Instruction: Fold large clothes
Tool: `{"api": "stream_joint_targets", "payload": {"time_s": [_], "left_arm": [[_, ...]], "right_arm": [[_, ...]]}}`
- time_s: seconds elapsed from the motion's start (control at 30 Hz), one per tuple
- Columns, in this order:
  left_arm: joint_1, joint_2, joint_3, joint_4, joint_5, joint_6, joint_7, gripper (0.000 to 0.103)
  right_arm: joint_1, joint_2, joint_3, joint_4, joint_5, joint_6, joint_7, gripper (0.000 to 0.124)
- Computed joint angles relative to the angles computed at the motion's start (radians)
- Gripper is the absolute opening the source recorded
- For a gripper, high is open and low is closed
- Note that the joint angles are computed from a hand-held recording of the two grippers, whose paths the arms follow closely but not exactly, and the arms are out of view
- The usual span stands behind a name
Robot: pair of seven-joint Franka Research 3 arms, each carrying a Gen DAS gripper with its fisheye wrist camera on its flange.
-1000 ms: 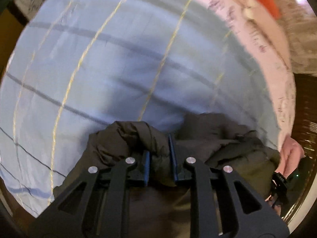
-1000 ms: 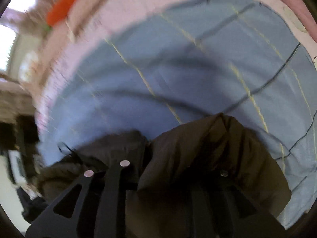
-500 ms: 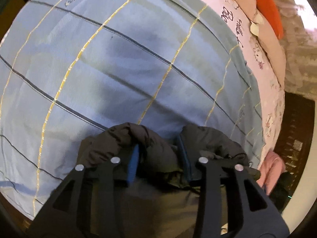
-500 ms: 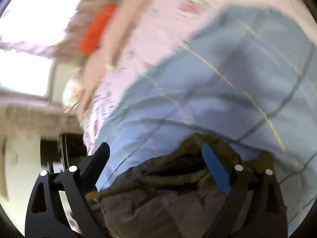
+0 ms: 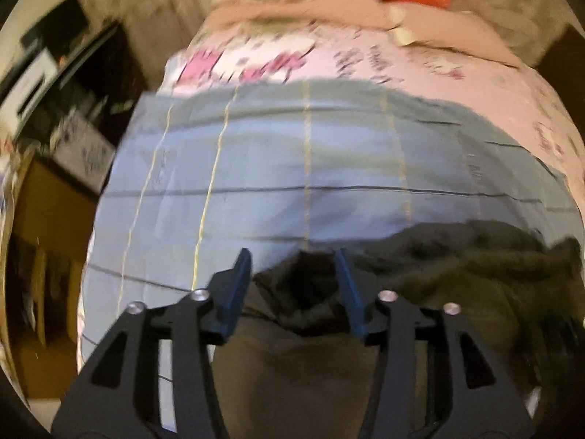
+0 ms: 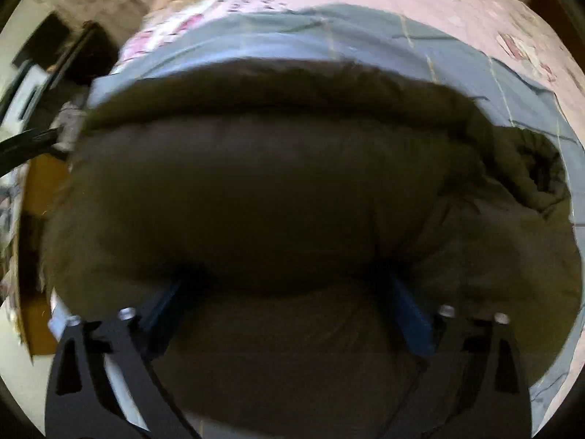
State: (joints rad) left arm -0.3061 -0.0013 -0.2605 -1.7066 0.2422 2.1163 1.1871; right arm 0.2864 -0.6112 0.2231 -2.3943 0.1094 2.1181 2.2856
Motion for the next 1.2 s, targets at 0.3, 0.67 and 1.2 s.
{"api": "stream_joint_targets", "payload": {"time_s": [0.3,0.67,1.2], "left_arm": [[-0.004,-0.145,0.014,-0.190,-0.179,0.025,0.046,0.065],[0.031,-0.195,0.057,-0.366,-0.268,0.067,0.032,0.067],[0.044,-0.331,0.125,-0.551,-0.457,0.083,0.075,0.075]], "right_arm": [[-0.057,0.214,-0.001,0.144,-0.121,-0.043,0.149,0.102],[0.034,0.223,0.039,0.265,-0.140,0.076,0.170,0.099],[0.334,1.080,-0.070,1.157,-0.407,-0.448,0.077,0.102]]}}
